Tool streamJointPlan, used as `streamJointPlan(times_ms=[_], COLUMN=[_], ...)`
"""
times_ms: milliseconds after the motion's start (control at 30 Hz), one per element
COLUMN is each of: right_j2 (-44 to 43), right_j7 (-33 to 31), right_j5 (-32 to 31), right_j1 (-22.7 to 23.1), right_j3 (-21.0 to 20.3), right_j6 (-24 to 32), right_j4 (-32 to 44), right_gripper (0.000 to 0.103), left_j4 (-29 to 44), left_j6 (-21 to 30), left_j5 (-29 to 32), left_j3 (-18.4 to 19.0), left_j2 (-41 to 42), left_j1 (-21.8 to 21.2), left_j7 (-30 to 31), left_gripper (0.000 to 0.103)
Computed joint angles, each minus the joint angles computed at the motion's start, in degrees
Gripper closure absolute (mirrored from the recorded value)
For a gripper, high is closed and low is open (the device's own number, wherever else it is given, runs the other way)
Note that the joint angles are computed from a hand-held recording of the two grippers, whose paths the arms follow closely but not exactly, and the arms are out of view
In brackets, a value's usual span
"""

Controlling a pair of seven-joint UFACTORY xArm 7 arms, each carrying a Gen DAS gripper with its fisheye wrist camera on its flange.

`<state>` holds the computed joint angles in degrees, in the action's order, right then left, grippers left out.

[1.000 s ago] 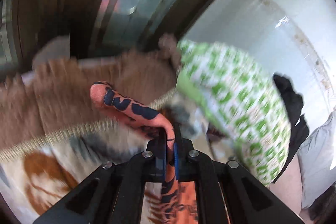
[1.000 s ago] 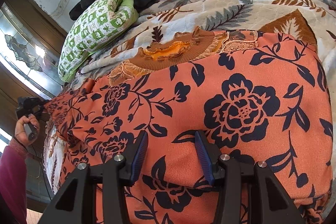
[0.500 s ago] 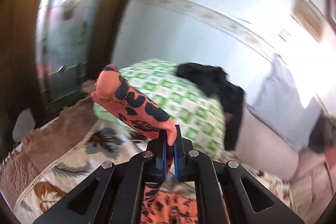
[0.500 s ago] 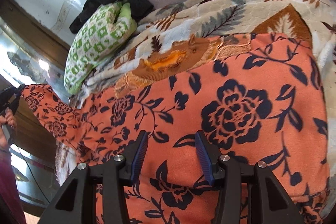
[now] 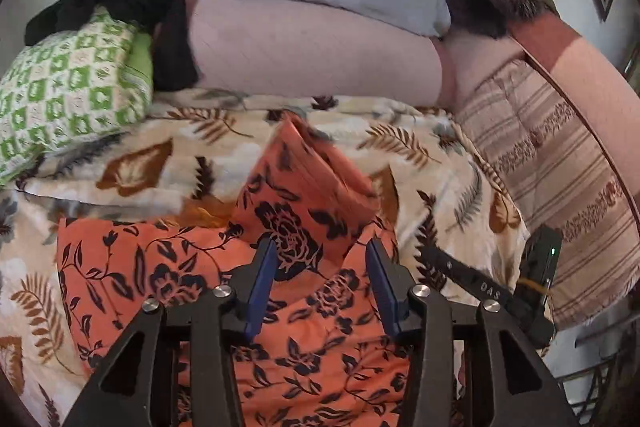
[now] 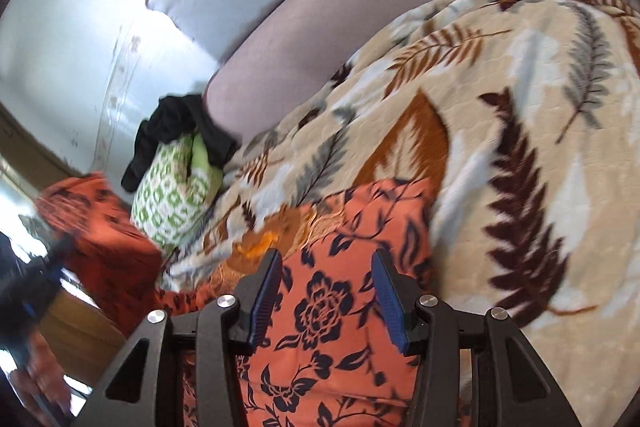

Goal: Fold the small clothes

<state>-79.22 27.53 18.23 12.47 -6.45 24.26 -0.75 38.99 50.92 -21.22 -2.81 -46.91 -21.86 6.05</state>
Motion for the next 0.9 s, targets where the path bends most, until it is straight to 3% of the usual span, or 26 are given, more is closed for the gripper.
streamJointPlan(times_ms=[100,167,300,433,533,733,833,900], right_j2=[-1.0,-0.34,2.17,7.41,12.88,23.69,27.53,30.87], right_j7=[-1.51,-2.13,-4.59,-7.48,-11.17,-9.66,-11.57,-11.2], right_j5=[0.44,1.25,1.7,4.04,7.59,7.91,7.4,5.82], right_j1=[-1.04,0.02,2.69,7.83,15.65,18.5,26.42,30.02], right_j3=[-2.66,-3.21,-3.58,-6.58,-13.36,-12.66,-20.81,-23.41], right_j6=[-0.15,-1.35,-1.71,-7.18,-14.51,-21.47,-28.94,-31.9], right_j4=[0.06,0.28,1.17,0.86,0.9,2.24,2.53,3.5], right_gripper=[0.046,0.039,0.039,0.039,0.039,0.042,0.042,0.042], left_j4=[-3.85,-7.48,-15.92,-24.86,-31.05,-32.69,-31.95,-31.61], left_j6=[-3.31,-6.7,-11.41,-12.5,-15.77,-23.03,-25.13,-25.8], left_j5=[-1.36,-1.4,5.19,10.27,10.62,13.58,12.65,13.09], left_j3=[0.2,1.02,0.04,3.52,8.84,10.13,12.18,11.07], left_j2=[-5.28,-9.83,-18.63,-22.46,-22.49,-12.58,-8.9,-6.94], left_j1=[-1.37,0.18,9.07,18.12,23.14,29.35,28.47,28.67], left_j7=[1.32,0.62,-3.92,-8.56,-9.79,-8.57,-6.79,-6.45], left_gripper=[0.049,0.032,0.027,0.027,0.027,0.027,0.027,0.027])
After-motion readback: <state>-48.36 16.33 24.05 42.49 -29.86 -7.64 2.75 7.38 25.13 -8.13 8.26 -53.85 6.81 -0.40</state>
